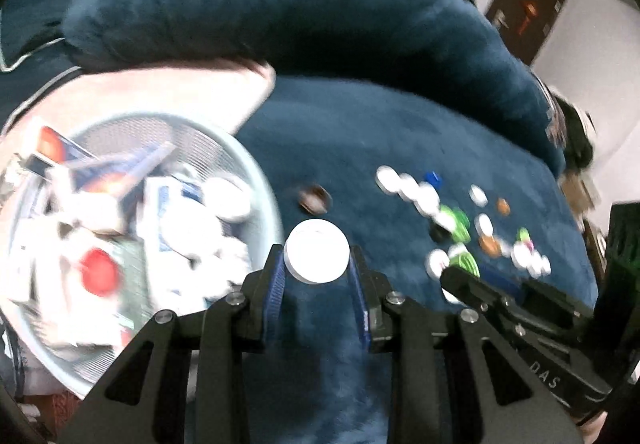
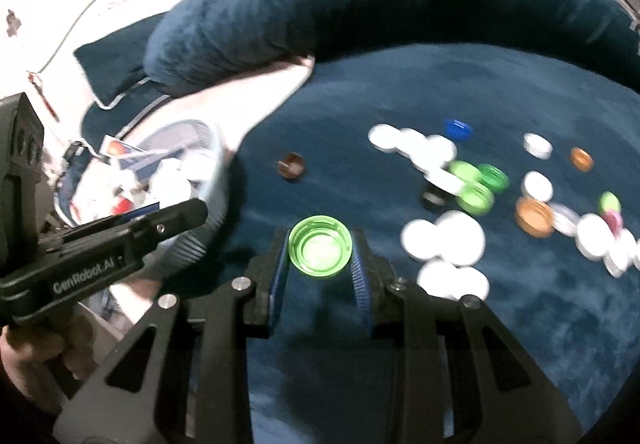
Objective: Organize objects
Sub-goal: 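Carry the green and white caps over the basket and release both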
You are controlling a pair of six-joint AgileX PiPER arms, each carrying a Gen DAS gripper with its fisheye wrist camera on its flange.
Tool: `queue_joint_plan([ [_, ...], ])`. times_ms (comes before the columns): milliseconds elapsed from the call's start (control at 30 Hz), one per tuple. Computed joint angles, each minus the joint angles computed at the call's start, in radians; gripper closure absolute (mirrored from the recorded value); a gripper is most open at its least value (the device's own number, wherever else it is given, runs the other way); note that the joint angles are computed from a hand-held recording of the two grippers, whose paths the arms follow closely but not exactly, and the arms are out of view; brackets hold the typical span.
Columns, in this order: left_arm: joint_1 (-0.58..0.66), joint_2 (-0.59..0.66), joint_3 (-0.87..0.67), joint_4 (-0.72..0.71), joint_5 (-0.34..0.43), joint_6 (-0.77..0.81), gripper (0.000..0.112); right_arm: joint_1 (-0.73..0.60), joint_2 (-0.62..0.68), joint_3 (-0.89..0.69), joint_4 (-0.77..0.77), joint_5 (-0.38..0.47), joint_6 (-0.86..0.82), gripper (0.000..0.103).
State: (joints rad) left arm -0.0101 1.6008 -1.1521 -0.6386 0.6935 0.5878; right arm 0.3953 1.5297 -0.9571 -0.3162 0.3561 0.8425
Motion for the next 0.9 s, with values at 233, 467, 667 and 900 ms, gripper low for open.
queue_joint_plan([
  [233, 0.147, 0.137, -0.264, 0.06, 0.092, -0.099, 0.081, 0.01, 0.156, -0.268, 0.221, 0.027, -0.226, 0.073],
  [467, 0.209, 0.31, -0.548, 0.141, 0.17, -0.21, 0.081, 0.032, 0.368, -0.644, 0.422, 0.151, -0.421, 0.072],
  [667, 0.219, 0.353, -0.589, 0.225, 0.143, -0.284, 0.024, -0.003, 0.485, -0.813, 0.629, 0.219, -0.556, 0.057],
  [900, 0.237, 0.292, -0.496, 0.244, 0.06, -0.301, 0.011, -0.007, 0.401, -0.676, 0.537, 0.138, -0.418, 0.009],
])
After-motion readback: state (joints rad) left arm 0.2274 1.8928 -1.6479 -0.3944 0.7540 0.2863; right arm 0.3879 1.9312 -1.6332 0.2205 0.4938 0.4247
